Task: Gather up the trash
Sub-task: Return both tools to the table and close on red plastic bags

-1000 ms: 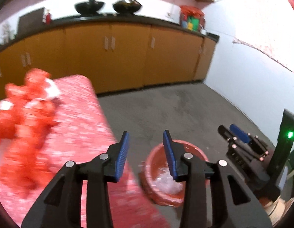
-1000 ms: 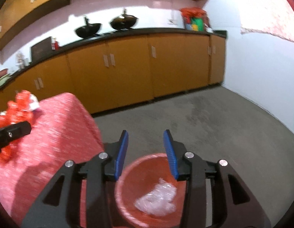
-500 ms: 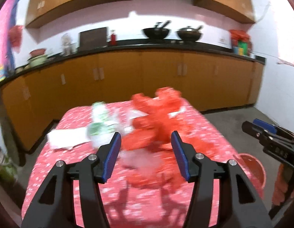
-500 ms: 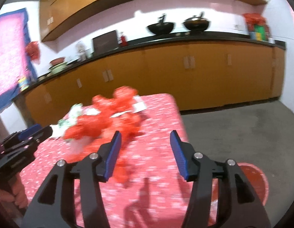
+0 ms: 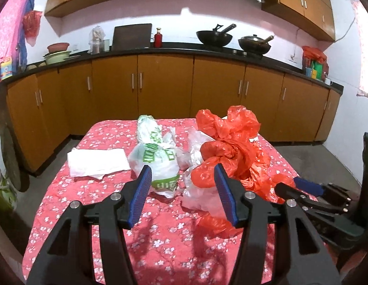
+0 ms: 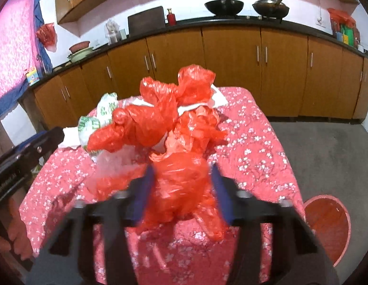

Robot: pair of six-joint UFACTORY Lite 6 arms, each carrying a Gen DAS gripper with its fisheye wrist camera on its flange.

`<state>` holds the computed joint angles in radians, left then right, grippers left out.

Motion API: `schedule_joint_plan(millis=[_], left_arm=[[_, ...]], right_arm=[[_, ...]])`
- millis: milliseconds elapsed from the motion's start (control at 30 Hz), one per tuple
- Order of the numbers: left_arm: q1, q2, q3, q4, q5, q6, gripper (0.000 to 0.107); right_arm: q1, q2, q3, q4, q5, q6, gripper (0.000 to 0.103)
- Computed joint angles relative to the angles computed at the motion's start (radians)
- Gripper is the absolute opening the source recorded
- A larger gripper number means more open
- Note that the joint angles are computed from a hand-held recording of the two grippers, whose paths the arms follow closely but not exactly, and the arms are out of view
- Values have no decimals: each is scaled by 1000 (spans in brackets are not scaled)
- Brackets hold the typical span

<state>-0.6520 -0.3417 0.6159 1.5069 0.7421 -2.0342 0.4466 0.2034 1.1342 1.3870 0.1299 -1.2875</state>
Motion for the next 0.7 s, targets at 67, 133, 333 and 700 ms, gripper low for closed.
schedule_joint_plan(millis=[67,133,333,700], left_arm=[[9,40,22,26,-17,-11,55],[16,83,45,54,-35,-28,55],[26,206,128,93,-83,-46,55],[124,285,172,141,-227,-69,7]], right_arm=[[-1,9,-2,19,-3,-32,23],[-3,-14,-27,108,-12,-136,14],[-28,-52,-46,142,-7,-185,9],[-56,-104,-87,199,9,-242,8]])
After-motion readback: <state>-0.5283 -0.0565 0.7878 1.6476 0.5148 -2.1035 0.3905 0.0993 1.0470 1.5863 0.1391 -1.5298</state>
